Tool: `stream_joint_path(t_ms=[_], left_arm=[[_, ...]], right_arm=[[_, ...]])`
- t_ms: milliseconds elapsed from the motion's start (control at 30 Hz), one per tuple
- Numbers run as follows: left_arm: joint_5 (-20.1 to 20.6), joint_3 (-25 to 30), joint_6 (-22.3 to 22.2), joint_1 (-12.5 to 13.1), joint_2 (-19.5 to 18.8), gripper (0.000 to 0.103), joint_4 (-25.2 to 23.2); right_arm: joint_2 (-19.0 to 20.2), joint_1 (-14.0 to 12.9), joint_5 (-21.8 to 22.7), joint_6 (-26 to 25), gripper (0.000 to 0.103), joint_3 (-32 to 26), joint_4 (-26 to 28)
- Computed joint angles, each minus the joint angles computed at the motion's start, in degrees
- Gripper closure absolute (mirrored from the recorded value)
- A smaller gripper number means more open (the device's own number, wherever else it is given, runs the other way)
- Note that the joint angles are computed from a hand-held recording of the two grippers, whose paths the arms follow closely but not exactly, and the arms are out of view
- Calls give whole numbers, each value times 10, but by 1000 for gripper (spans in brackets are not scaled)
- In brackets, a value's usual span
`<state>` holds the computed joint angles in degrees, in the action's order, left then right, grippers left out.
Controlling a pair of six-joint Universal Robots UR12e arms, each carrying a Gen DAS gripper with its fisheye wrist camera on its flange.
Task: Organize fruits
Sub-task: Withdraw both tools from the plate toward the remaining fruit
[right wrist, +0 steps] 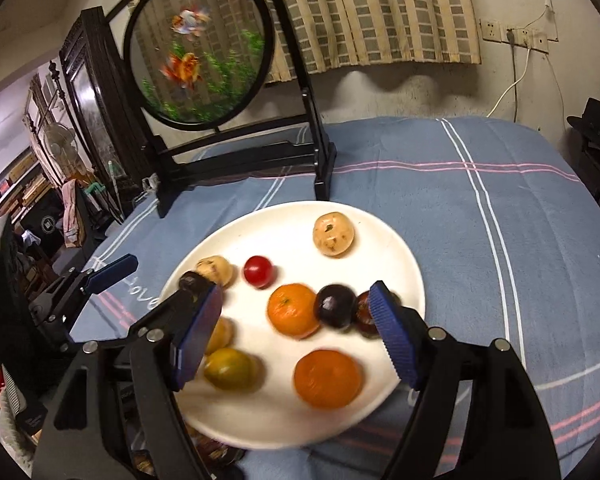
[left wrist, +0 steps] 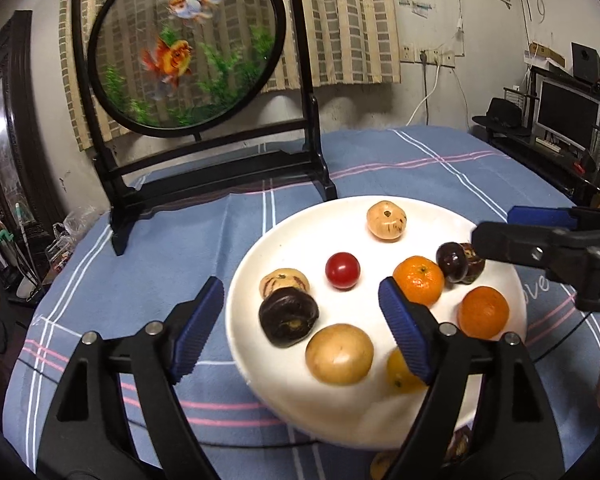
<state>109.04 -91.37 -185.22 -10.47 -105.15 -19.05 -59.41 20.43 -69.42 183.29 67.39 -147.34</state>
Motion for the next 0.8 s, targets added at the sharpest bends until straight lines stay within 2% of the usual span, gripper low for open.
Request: stream_joint_path(t_ms=[133, 200, 333, 400, 500, 567, 667, 800], left_arm=[[7, -34, -12, -2, 27, 12, 17], [7, -52, -21, -2, 41, 10, 26], [4, -99, -60, 5, 77, 5, 44], [-7, -123, -80, 10, 96, 5, 36], [-34, -162, -104, 21, 128, 4, 16], [-38, -181, -104, 21, 142, 3, 9], [-26, -191, -107, 19, 151, 2, -14], [-40, -187, -122, 25, 150, 3, -41]], right_arm=[[-34, 1, 4, -9, 22, 49, -23], [-51, 0, 7, -4, 10, 81, -47], [-87, -2, -1, 4, 8, 145, -94], [-101, -1, -8, 0, 2, 166, -92], [-118, 0, -22, -2, 1, 193, -96], [-126, 1, -38, -6, 1, 202, -82], [-128, 1, -42, -2, 1, 205, -83], [-127, 0, -47, 8, 1, 205, -80]])
